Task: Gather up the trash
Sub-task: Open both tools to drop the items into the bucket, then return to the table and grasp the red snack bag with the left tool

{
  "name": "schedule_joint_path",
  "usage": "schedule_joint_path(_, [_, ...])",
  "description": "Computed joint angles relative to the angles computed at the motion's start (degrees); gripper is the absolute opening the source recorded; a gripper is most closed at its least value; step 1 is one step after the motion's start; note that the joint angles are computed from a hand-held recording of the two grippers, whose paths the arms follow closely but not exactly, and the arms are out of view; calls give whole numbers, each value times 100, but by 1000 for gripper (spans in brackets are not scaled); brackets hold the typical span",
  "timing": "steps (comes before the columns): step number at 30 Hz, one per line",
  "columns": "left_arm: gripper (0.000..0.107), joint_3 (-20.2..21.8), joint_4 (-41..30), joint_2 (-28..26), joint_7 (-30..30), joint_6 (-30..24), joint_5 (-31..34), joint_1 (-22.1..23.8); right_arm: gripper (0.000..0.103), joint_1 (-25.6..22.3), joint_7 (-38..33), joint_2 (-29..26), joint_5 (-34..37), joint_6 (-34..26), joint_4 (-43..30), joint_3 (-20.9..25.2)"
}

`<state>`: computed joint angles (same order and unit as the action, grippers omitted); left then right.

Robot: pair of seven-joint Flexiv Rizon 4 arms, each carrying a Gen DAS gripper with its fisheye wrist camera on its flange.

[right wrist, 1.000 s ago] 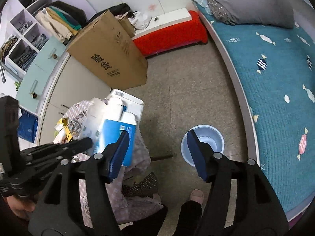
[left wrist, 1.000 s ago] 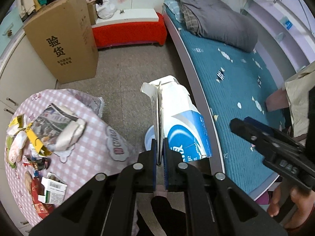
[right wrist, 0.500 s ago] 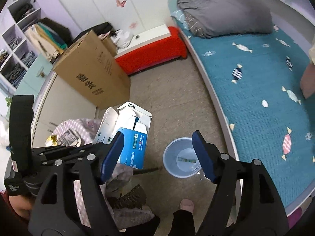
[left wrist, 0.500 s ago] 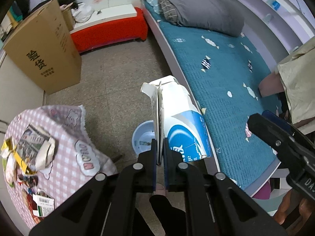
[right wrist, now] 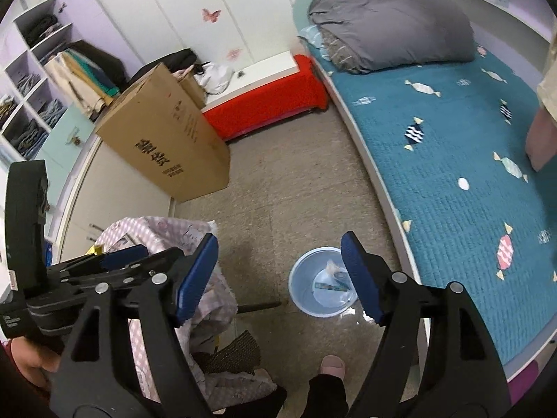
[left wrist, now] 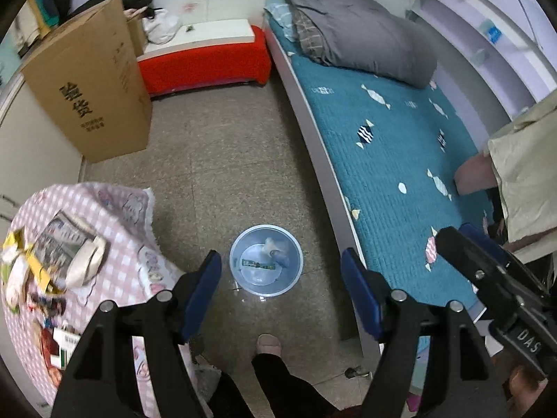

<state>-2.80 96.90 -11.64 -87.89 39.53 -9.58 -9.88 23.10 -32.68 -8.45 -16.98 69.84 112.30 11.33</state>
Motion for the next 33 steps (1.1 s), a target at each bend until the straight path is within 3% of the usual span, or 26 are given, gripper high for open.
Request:
schedule_joint_path(12, [75,563,1397,1405,-188,128,135,584,74,730,-451,-583,141,-92,-816,321])
schedule_joint_path(21, [80,1269,2299,2263,578,-128,95,1600,75,1698,-34,-1360,-6,-562,-1767,423])
schedule_joint_path(28, [81,1669,2563,2181,1355,-480,10,2427,75,2439,586,-1945,-180,-964,-2450,267])
schedule_joint_path(33, [81,1666,2599,1831,1772,-923,-321,2707,75,2772,1220,-2144,-347,-1080,-2552,125])
